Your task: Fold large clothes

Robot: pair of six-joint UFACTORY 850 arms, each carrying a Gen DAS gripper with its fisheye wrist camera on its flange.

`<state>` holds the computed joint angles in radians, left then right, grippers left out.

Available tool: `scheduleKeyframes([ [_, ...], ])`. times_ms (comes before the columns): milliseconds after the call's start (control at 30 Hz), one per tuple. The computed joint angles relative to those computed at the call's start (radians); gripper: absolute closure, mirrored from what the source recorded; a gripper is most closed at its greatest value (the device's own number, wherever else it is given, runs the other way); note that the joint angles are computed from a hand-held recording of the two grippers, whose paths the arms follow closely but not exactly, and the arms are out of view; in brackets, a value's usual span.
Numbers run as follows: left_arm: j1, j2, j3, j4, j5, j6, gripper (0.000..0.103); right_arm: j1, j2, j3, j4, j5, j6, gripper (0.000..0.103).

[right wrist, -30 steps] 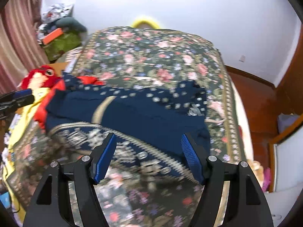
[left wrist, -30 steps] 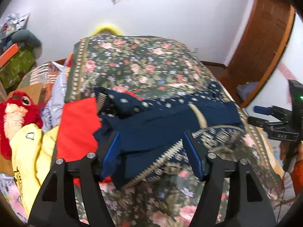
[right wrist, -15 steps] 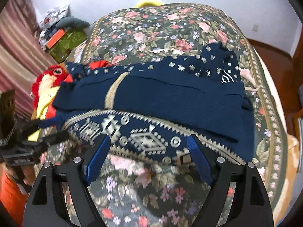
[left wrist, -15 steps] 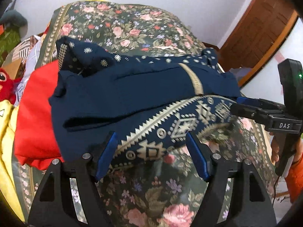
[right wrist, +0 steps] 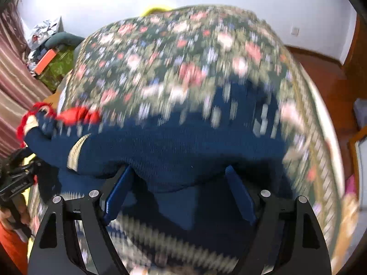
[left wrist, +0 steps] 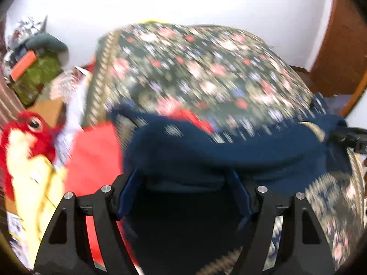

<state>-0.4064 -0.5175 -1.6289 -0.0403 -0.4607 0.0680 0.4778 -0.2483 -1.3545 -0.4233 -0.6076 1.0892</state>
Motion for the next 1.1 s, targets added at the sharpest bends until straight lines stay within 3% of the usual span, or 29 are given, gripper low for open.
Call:
scheduleKeyframes([
  [100,0.016,-0.027,-0.097,0.103,-0.005,-0.122,0.03,0.01,0.003,-0.065,-0.198,-0.052,0.172,0.024],
  [267,0.047,0.013,-0.104,-0.039,0.022,-0.019,0.03,0.06,0.056,-0.063,-0.336,-0.009,0.26,0.023],
  [367,0.049,0.057,-0.041,-0.174,0.022,0.105,0.026,0.098,0.052,-0.059,-0.312,-0.004,0.201,0.023],
  [400,0.046,0.067,-0.022,-0.201,0.009,0.132,0.022,0.105,0.039,-0.067,-0.299,-0.005,0.175,0.023],
  [567,0.018,0.107,0.078,-0.322,-0.075,0.309,0.022,0.162,0.039,-0.003,-0.269,0.048,0.14,0.023],
  [667,-0.011,0.127,0.136,-0.332,-0.074,0.331,0.022,0.179,0.031,0.031,-0.269,0.042,0.14,0.023],
  [900,-0.046,0.133,0.232,-0.178,-0.018,0.223,0.021,0.196,0.021,0.096,-0.276,-0.108,0.072,0.023],
  [1033,0.002,0.158,0.284,-0.362,-0.014,0.358,0.018,0.171,0.101,0.204,-0.285,-0.064,0.112,0.022],
  [1100,0.017,0.172,0.299,-0.362,-0.011,0.332,0.014,0.151,0.137,0.252,-0.251,-0.017,0.129,0.02],
])
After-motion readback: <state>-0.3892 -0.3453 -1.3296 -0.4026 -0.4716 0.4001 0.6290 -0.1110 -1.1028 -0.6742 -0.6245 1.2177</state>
